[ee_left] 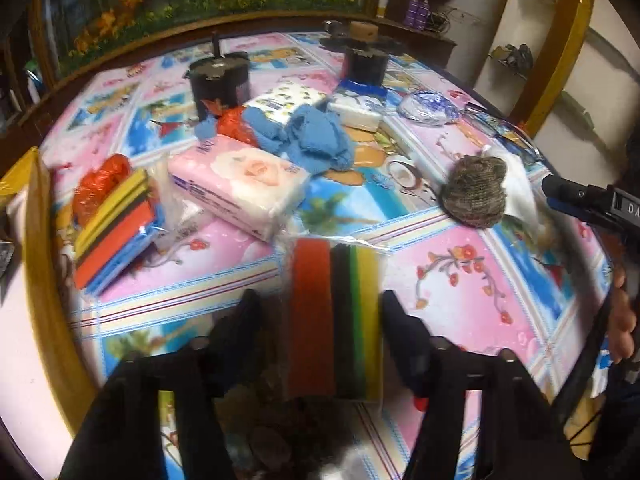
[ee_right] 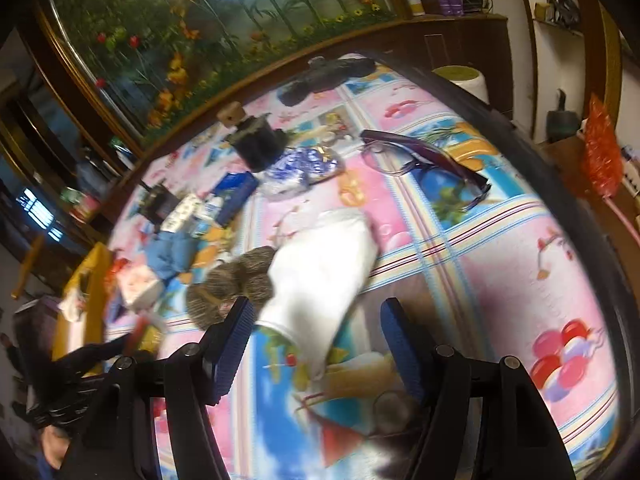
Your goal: Organize soft objects
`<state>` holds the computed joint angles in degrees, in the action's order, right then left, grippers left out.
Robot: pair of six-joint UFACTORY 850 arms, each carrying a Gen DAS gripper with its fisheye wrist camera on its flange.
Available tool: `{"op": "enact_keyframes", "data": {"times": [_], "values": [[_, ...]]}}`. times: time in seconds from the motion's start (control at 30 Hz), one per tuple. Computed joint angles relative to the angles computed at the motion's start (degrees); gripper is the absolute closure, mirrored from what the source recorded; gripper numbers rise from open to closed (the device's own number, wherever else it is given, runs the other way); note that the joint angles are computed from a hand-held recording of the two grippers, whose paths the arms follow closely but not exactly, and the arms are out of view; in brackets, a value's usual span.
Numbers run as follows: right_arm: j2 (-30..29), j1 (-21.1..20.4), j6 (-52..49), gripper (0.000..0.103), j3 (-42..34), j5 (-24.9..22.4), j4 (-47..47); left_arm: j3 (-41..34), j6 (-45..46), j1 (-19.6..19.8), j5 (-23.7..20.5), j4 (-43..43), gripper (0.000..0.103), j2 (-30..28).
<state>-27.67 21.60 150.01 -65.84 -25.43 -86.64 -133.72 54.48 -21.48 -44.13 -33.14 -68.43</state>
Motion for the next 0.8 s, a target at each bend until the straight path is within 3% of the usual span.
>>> {"op": "enact_keyframes", "data": {"times": [0.07,0.2,0.3,0.33,0.37,0.43,0.53,0.67,0.8], "values": [[-1.5,-0.9,-8.3,0.033,-2.4,0.7,6.4,0.3,0.1,0.5,0.4,-1.2,0.061,0.1],[-5.0,-2.0,-18.2,0.035,-7.1,-0.2,14.8,-1.5,-0.7,1.8,-1.7,-2.9,0.062,-0.9],[-8.5,-2.2,-31.2,0.056,-12.3,-4.8,25.7,-3.5,-0.7,2.7,-4.1,-5.0,0.062,-2.1],[-9.4,-2.1,-34.2,0.079,-13.7,-6.9,27.5,-3.9,-0.6,2.8,-4.6,-5.6,0.062,-2.4],[-9.8,-2.1,-36.0,0.089,-14.4,-7.9,28.7,-4.2,-0.6,3.0,-5.2,-6.4,0.062,-2.7],[-9.2,-2.0,-34.3,0.095,-13.4,-7.2,27.4,-3.7,-0.1,3.1,-5.3,-7.2,0.062,-2.4],[-7.3,-0.9,-28.4,0.096,-11.0,-10.2,23.0,-4.1,0.9,3.4,-6.2,-9.2,0.062,-2.7],[-2.3,0.1,-16.2,0.096,-6.1,-12.4,15.3,2.4,7.2,4.3,-2.9,-16.6,0.063,0.9],[-0.2,2.5,-10.1,0.095,-6.6,-14.9,5.9,4.8,10.7,5.0,-2.2,-21.3,0.063,2.3]]}}
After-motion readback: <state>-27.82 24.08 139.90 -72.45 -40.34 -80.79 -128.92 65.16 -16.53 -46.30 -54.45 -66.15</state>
